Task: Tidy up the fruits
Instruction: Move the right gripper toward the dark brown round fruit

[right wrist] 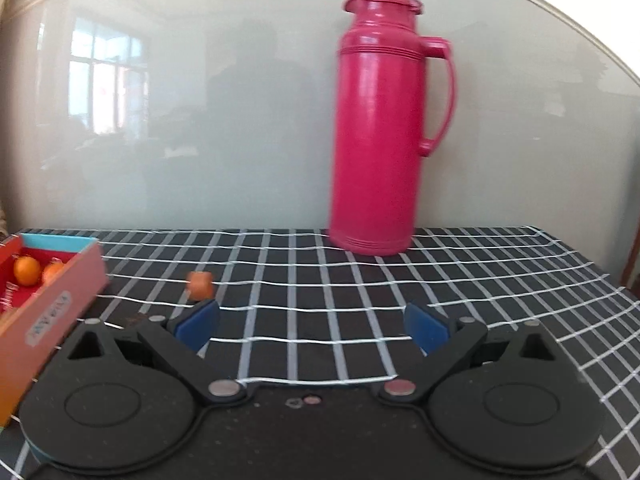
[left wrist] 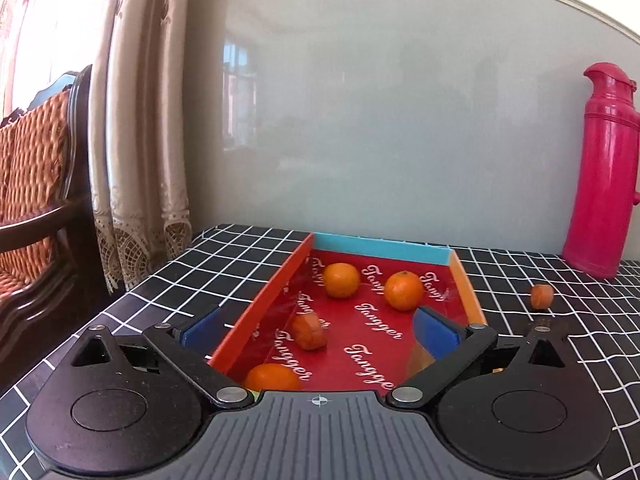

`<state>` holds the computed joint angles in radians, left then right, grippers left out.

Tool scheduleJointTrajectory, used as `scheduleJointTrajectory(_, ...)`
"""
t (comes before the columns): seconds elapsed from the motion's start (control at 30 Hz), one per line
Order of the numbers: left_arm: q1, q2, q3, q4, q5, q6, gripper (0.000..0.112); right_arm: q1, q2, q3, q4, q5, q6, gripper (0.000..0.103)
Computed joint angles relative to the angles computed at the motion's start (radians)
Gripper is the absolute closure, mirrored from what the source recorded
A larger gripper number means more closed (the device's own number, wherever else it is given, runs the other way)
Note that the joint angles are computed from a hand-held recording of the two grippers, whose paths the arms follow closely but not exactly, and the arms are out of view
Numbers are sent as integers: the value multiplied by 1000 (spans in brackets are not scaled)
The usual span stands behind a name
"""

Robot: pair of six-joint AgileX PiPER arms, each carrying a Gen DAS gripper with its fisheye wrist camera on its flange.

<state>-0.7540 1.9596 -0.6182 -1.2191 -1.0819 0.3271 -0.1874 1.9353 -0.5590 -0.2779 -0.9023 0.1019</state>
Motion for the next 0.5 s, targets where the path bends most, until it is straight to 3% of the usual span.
scheduleJointTrajectory(0.07, 8, -3, 8, 12, 4, -4, 12, 12, 1, -22, -37, 35, 42, 4)
scheduleJointTrajectory(0.3, 28, -12, 31, 26, 5, -4, 12, 95, 23, -53, -27, 41, 68, 6)
scheduleJointTrajectory(0.5, 52, -29, 74, 32, -1, -19, 12, 169, 50, -122, -60, 151, 149, 9)
